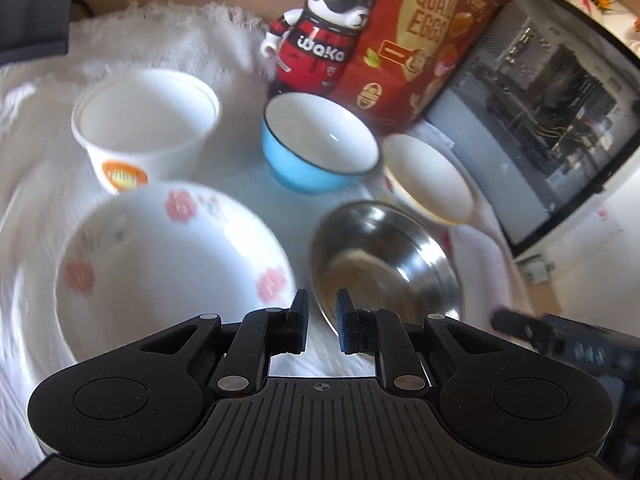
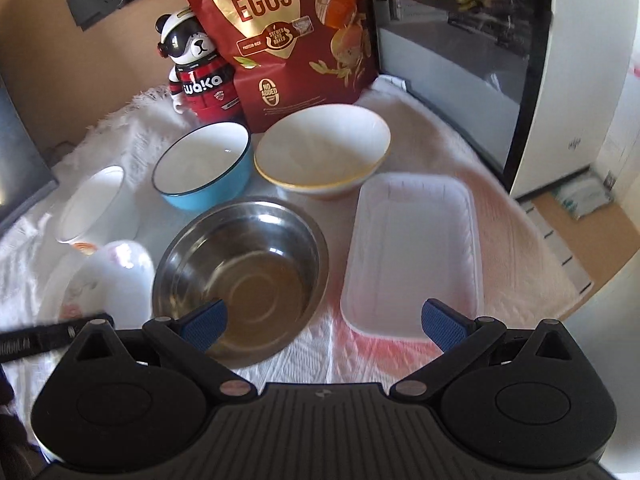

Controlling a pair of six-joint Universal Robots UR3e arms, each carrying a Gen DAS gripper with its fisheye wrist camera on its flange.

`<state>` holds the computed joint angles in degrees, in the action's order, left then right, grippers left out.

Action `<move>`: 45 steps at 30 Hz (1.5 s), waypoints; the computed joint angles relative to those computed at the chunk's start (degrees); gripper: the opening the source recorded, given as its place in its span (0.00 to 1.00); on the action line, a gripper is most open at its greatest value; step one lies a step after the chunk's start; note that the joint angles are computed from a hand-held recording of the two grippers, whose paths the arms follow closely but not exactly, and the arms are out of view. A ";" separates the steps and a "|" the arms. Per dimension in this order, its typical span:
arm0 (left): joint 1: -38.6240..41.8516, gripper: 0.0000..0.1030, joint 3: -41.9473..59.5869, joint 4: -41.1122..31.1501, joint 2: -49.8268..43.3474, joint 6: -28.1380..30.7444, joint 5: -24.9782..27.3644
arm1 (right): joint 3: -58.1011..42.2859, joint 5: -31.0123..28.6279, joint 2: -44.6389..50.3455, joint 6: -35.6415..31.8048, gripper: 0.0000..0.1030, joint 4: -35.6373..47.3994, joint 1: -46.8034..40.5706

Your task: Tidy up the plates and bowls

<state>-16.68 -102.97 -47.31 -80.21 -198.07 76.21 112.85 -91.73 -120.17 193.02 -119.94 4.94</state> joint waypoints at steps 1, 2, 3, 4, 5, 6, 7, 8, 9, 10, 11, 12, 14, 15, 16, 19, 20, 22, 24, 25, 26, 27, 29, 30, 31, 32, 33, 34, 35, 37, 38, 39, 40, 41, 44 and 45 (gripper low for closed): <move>0.76 0.15 1.35 -0.50 -1.54 0.85 -0.61 | -0.77 -2.10 1.39 0.02 1.00 -0.12 1.71; 1.64 0.15 2.67 -1.15 -2.89 1.70 -1.57 | -1.67 -3.25 2.32 -0.62 1.00 0.25 2.70; 2.13 0.15 3.94 -1.25 -4.38 2.39 -2.37 | -2.12 -3.73 2.88 -1.63 1.00 0.30 3.15; 2.45 0.15 4.80 -0.93 -5.66 2.95 -3.06 | -2.83 -3.86 3.47 -2.57 1.00 0.53 3.26; 2.54 0.15 5.69 -0.57 -7.05 3.23 -3.57 | -3.21 -3.79 4.07 -3.47 0.98 0.27 3.14; 2.44 0.15 6.65 -0.27 -8.55 3.26 -3.88 | -3.27 -3.04 4.42 -4.76 0.95 -0.35 2.40; 2.27 0.15 7.40 -0.15 -9.81 3.09 -4.01 | -3.11 -1.70 4.73 -6.18 0.86 -1.04 1.26; 1.88 0.15 8.25 -0.01 -11.25 2.61 -3.65 | -3.07 0.06 5.17 -7.60 0.79 -1.41 -0.36; 1.00 0.15 9.03 0.15 -12.51 1.80 -2.60 | -2.87 2.44 5.53 -9.30 0.76 -1.73 -2.49; 0.04 0.15 9.74 0.07 -13.55 1.04 -1.19 | -2.73 5.07 6.16 -11.24 0.70 -2.13 -4.70; -1.10 0.16 10.83 -0.72 -14.62 -0.04 0.66 | -2.42 7.52 7.04 -13.25 0.67 -3.00 -6.70; -2.07 0.16 11.95 -2.04 -15.44 -1.62 2.22 | -2.29 9.23 8.32 -15.03 0.66 -4.06 -8.02; -2.56 0.16 12.27 -2.81 -16.08 -3.56 2.14 | -2.94 11.40 11.62 -18.18 0.62 -6.07 -9.43; -3.02 0.16 12.87 -3.30 -16.78 -3.84 2.30 | -3.04 12.70 13.01 -19.90 0.61 -7.35 -10.10; -3.71 0.16 13.96 -4.00 -17.81 -4.27 3.10 | -3.05 13.56 14.54 -21.20 0.60 -8.95 -10.42; -5.43 0.20 16.46 -5.08 -20.32 -7.08 5.31 | -3.80 16.83 18.70 -23.82 0.54 -11.08 -12.16; -5.91 0.23 17.22 -5.48 -20.97 -7.94 5.87 | -4.26 18.31 19.95 -24.68 0.53 -11.20 -12.83; -6.71 0.24 17.86 -5.71 -21.67 -9.80 6.76 | -4.95 21.30 21.47 -26.23 0.52 -10.15 -14.11; -7.14 0.24 17.06 -5.05 -21.41 -11.46 7.39 | -6.49 24.96 23.25 -28.12 0.52 -6.88 -15.39; -7.33 0.25 16.70 -4.71 -21.30 -12.17 7.42 | -7.27 26.07 24.15 -29.07 0.52 -5.37 -15.63; -7.44 0.24 16.68 -4.91 -21.14 -12.61 7.42 | -7.96 26.67 25.08 -29.93 0.52 -4.17 -15.68; -7.33 0.24 16.28 -4.93 -20.61 -12.91 7.06 | -8.48 26.35 25.83 -29.79 0.52 -3.94 -15.24; -6.45 0.24 15.38 -5.21 -19.39 -14.17 5.60 | -9.74 25.21 26.92 -28.08 0.52 -3.68 -14.19; -5.80 0.24 14.86 -5.62 -18.52 -14.81 4.74 | -10.67 25.49 27.18 -27.39 0.52 -2.37 -14.32; -5.21 0.24 14.40 -5.94 -17.65 -15.11 4.04 | -11.23 26.18 26.94 -26.87 0.53 -0.90 -14.69; -4.72 0.24 13.88 -6.19 -16.55 -15.05 3.58 | -11.97 26.77 26.76 -26.48 0.53 0.38 -14.91; -4.24 0.24 13.27 -6.10 -15.41 -14.67 3.37 | -12.44 27.04 26.37 -26.19 0.53 0.96 -14.80; -3.44 0.24 12.65 -6.51 -13.81 -14.06 3.14 | -12.84 26.97 25.83 -25.67 0.53 0.84 -14.10; -2.99 0.24 12.90 -7.60 -12.71 -13.92 3.38 | -13.06 26.82 25.13 -25.29 0.55 0.68 -13.43; -1.43 0.25 13.16 -10.37 -9.85 -13.02 4.35 | -14.21 26.98 24.66 -23.07 0.60 -0.07 -11.10; -0.45 0.25 12.41 -11.21 -7.82 -12.43 5.20 | -14.84 27.24 25.01 -21.75 0.62 -0.88 -9.65; 0.71 0.25 11.11 -11.73 -5.48 -11.94 6.01 | -15.47 27.21 25.62 -20.44 0.63 -1.83 -7.88; 2.04 0.27 9.51 -12.05 -3.10 -11.46 6.59 | -16.42 26.99 26.71 -19.06 0.63 -2.63 -5.91; 3.69 0.28 7.47 -12.28 -0.52 -10.74 7.05 | -17.55 26.83 28.23 -17.40 0.64 -3.48 -3.69; 8.92 0.28 2.96 -15.10 5.24 -8.07 8.04 | -22.74 26.81 34.76 -14.45 0.65 -5.04 2.81; 10.50 0.28 1.48 -15.66 6.77 -6.80 8.26 | -25.30 26.81 37.39 -13.77 0.66 -4.50 4.70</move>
<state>-6.19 -101.49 -62.98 -73.44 -204.87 84.47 87.55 -64.92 -82.78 179.24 -124.44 9.64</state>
